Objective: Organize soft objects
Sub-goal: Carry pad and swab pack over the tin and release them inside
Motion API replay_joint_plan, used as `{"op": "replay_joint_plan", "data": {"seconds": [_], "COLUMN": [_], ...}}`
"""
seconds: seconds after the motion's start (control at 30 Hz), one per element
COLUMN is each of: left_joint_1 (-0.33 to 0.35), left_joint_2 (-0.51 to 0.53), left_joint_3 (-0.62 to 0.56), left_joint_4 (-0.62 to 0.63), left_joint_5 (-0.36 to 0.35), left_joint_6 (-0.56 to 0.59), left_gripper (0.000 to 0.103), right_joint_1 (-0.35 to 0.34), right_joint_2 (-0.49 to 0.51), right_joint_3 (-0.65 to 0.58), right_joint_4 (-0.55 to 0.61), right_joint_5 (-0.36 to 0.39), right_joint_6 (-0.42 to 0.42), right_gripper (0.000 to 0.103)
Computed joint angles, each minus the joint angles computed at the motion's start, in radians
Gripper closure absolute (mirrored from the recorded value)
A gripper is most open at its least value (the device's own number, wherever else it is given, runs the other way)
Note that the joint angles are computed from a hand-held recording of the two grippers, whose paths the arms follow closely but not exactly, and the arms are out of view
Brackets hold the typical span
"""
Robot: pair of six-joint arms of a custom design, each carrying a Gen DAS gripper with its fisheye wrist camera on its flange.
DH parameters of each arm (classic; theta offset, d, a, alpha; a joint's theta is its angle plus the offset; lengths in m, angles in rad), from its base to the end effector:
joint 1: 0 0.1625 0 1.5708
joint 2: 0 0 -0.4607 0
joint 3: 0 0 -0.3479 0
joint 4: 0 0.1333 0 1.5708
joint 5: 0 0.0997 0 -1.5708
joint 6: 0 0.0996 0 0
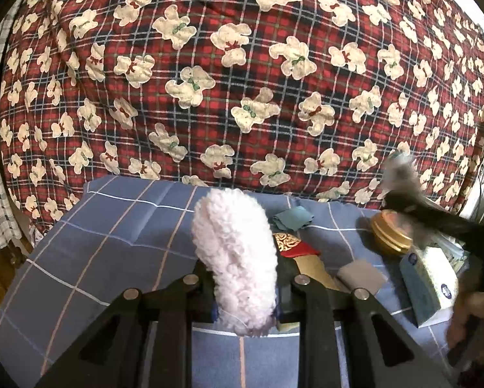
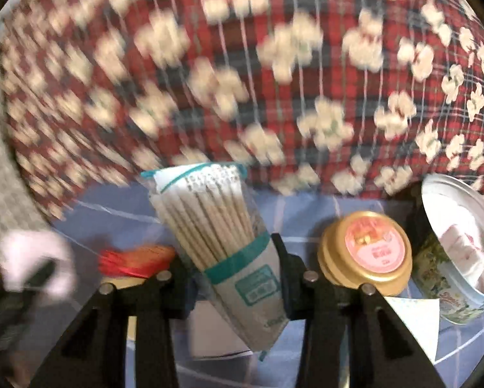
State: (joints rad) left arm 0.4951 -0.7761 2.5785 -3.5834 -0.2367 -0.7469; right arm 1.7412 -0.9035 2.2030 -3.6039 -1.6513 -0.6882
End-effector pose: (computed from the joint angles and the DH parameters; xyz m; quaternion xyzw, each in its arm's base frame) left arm -0.1998 -0.3694 0.1446 0.0638 0.7814 -0.5367 0.3118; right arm 0.2115 -0.4901 0.1822 0.3751 -0.8541 0.3368 0.1281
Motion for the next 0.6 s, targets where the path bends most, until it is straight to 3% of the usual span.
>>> {"op": "replay_joint_plan", "data": {"seconds": [0.07, 0.17, 0.23, 0.6], "left_joint_1": [0.003, -0.003, -0.016, -0.075], "left_joint_2": [0.006, -0.002, 0.016, 0.174], "left_joint_3": [-0.012, -0.04, -0.06, -0.247], "left_joint_4": [0.021, 0.139, 0.141, 0.054], "left_joint_5": [0.0, 0.002, -0.006, -0.09], "left_joint_6": [-0.01, -0.068, -0.052, 0.118], "left_gripper": [0.078, 0.078, 0.078, 0.078], "right_joint_1": [-0.03, -0.05, -0.07, -0.133], "right_joint_2": [-0.06, -0.117, -0.155, -0.257], "right_joint_3": [0.059, 0.091, 0.117, 0.157], "right_joint_4": [-0.015, 0.017, 0.018, -0.081], "right_joint_5": [0.101, 0.139, 0.154, 0.033], "right_joint_6": [-0.019, -0.022, -0.024, -0.076], "right_gripper": [0.064, 0.064, 0.064, 0.064]}}
